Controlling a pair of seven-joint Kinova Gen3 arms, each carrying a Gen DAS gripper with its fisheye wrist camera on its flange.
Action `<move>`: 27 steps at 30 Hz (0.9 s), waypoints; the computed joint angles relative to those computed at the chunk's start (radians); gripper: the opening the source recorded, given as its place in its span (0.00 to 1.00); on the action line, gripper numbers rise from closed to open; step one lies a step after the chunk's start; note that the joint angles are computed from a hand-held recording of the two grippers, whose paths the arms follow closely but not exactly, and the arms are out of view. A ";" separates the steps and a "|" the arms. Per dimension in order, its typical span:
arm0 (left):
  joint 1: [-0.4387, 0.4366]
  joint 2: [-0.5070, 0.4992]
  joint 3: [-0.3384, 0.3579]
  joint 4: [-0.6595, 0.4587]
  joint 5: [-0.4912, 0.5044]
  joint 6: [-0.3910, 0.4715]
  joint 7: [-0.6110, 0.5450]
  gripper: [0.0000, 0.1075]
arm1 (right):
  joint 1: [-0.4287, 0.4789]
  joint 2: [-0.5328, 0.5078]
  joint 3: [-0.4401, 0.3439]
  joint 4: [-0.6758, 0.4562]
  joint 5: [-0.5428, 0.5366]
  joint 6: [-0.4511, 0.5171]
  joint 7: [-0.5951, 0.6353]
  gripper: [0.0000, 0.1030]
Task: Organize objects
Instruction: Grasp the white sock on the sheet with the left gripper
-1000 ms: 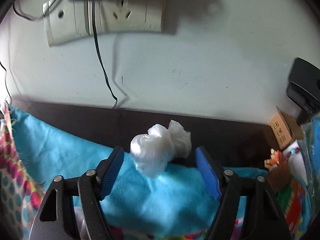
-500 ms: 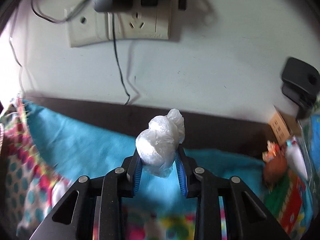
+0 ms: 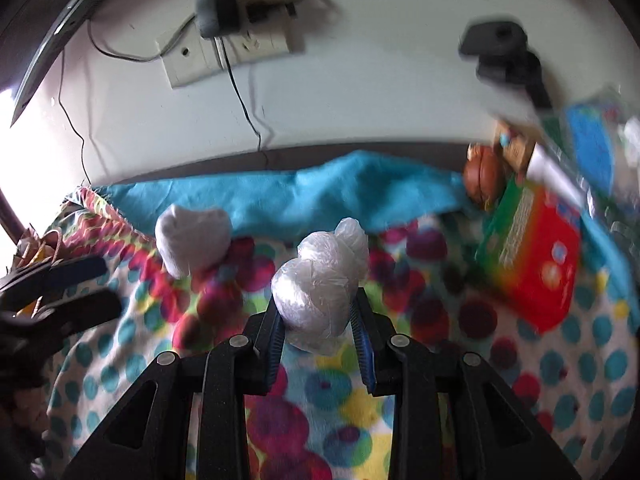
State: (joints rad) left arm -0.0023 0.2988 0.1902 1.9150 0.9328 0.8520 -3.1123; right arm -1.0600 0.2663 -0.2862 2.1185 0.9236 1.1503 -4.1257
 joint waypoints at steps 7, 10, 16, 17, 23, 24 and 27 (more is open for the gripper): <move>0.093 0.054 0.036 -0.071 -0.079 -0.087 0.153 0.64 | 0.044 0.012 0.014 -0.024 -0.017 -0.055 0.089 0.28; 0.125 0.061 0.058 -0.077 -0.105 -0.159 0.187 0.64 | 0.050 0.024 0.022 -0.046 -0.030 -0.061 0.146 0.28; 0.126 0.104 0.131 -0.052 -0.118 -0.284 0.185 0.64 | 0.043 0.044 0.040 -0.081 -0.061 -0.038 0.206 0.29; 0.110 0.108 0.150 -0.039 -0.101 -0.304 0.168 0.63 | 0.044 0.051 0.042 -0.092 -0.071 -0.029 0.226 0.29; 0.082 0.081 0.185 0.025 -0.072 -0.402 0.153 0.43 | 0.038 0.071 0.062 -0.130 -0.102 -0.003 0.285 0.29; 0.069 0.069 0.204 0.049 -0.054 -0.437 0.127 0.43 | 0.036 0.070 0.064 -0.128 -0.102 -0.004 0.285 0.29; 0.033 0.040 0.224 0.090 -0.030 -0.450 0.078 0.43 | 0.037 0.079 0.067 -0.144 -0.113 0.007 0.308 0.29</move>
State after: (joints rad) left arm 0.0309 0.3386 0.4139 2.0048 0.9032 0.4024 -3.0343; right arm -1.0227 0.3458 -0.2188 1.9741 0.8109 1.1573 -3.8176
